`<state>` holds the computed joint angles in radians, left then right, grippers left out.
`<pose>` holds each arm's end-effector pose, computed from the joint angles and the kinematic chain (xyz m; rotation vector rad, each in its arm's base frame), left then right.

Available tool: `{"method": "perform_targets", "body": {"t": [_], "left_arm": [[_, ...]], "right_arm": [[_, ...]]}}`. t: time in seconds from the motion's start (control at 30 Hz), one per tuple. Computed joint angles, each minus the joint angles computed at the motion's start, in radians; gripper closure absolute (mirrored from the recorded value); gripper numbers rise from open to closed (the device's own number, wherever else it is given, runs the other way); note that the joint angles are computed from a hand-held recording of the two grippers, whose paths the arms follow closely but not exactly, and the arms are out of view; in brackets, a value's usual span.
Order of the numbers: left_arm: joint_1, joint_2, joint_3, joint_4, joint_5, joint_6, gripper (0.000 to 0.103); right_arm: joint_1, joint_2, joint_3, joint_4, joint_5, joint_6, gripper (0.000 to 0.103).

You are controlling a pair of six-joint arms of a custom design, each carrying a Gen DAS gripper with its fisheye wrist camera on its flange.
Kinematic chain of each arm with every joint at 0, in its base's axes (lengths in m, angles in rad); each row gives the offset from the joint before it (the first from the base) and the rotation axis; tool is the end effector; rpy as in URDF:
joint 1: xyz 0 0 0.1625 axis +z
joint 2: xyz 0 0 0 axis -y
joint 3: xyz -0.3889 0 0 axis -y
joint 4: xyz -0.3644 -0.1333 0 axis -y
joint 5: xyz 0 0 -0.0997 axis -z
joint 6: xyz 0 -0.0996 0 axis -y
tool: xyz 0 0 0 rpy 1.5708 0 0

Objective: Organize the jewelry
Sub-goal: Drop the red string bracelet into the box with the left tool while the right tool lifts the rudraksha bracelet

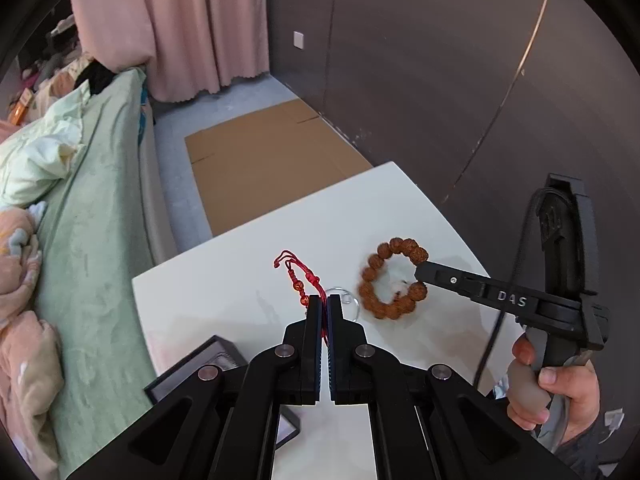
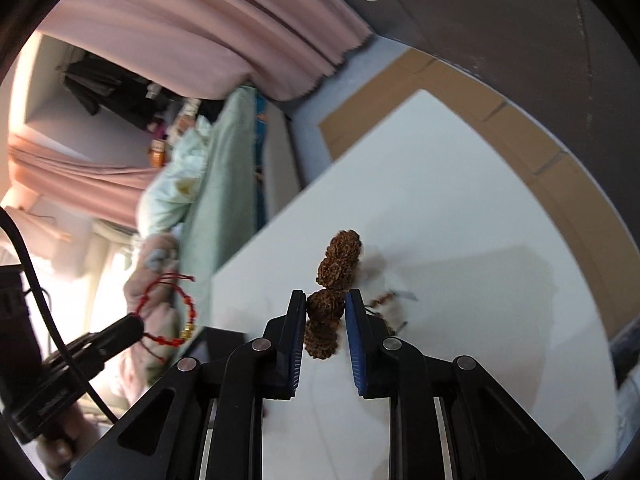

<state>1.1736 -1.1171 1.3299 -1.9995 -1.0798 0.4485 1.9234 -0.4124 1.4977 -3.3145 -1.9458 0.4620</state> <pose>-0.0824 -0.6625 0.3707 1.0155 2.4309 -0.2684 0.3194 -0.5877 -0.0162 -0.3409 -2.8410 1.1103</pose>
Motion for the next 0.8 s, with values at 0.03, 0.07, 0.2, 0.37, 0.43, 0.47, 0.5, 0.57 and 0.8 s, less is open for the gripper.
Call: {"method": "perform_targets", "body": {"t": [0.03,0.07,0.2,0.37,0.43,0.47,0.5,0.57,0.8], "left_arm": [[0.002,-0.004,-0.004,0.001,0.001,0.0,0.101],[0.004,-0.005,-0.008,0.0,0.001,0.0,0.101],[0.014,-0.014,-0.028,0.007,-0.001,-0.001,0.101],[0.031,-0.024,-0.052,0.029,0.0,-0.007,0.101],[0.041,-0.028,-0.057,0.035,0.005,-0.008,0.101],[0.045,-0.028,-0.058,0.037,0.009,-0.009,0.101],[0.05,-0.03,-0.059,0.037,0.015,-0.009,0.101],[0.06,-0.035,-0.055,0.028,0.034,-0.011,0.101],[0.115,-0.034,-0.099,0.11,-0.006,-0.072,0.1]], "right_arm": [[0.006,0.01,-0.012,-0.01,0.008,-0.007,0.082],[0.011,0.017,-0.021,-0.02,0.017,-0.016,0.082],[0.03,0.042,-0.049,-0.064,0.052,-0.047,0.082],[0.045,0.082,-0.112,-0.101,0.118,-0.077,0.082],[0.049,0.099,-0.136,-0.117,0.148,-0.087,0.082],[0.05,0.108,-0.149,-0.122,0.163,-0.093,0.082],[0.052,0.115,-0.159,-0.125,0.172,-0.098,0.082],[0.059,0.135,-0.188,-0.125,0.192,-0.107,0.082],[0.077,0.198,-0.293,-0.063,0.262,-0.144,0.082]]}}
